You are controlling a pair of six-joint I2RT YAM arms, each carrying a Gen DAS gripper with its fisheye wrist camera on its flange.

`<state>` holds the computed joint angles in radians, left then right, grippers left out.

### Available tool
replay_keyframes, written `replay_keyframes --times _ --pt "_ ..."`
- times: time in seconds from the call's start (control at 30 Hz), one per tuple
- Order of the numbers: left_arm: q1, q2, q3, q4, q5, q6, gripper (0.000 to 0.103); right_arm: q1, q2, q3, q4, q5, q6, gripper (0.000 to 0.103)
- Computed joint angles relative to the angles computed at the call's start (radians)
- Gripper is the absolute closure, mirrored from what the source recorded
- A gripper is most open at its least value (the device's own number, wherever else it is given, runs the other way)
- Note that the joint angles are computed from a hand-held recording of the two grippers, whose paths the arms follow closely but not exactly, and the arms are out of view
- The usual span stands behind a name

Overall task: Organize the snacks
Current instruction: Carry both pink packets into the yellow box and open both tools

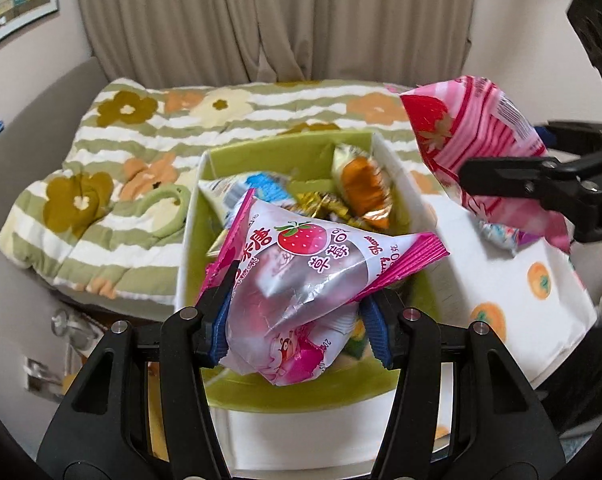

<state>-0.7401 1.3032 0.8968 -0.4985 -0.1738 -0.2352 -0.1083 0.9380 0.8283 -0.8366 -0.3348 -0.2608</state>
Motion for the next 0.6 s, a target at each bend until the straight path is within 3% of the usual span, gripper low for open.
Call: replay_keyframes --times 0.13,0.17,0.2,0.23,0.4,0.6 --pt "0.075 0.033 -0.027 0.040 0.070 0.096 0.048 0.141 -0.015 -0.078 0.070 0.089 0.259 0.027" --pt "0.080 0.038 -0.030 0.045 0.076 0.106 0.035 0.165 -0.021 -0.096 0.082 0.103 0.311 0.027" --pt "0.085 0.042 -0.033 0.051 0.078 0.118 0.011 0.188 -0.026 -0.108 0.090 0.118 0.353 0.027" --pt "0.088 0.032 -0.047 0.062 0.075 0.125 0.001 0.217 -0.035 -0.125 0.099 0.145 0.401 0.027" --pt "0.131 -0.044 -0.122 0.080 0.130 0.099 0.001 0.264 -0.083 -0.167 0.098 0.196 0.506 0.027" --pt "0.162 -0.101 -0.169 0.057 0.152 -0.014 0.001 0.363 -0.111 -0.221 0.127 0.271 0.595 0.026"
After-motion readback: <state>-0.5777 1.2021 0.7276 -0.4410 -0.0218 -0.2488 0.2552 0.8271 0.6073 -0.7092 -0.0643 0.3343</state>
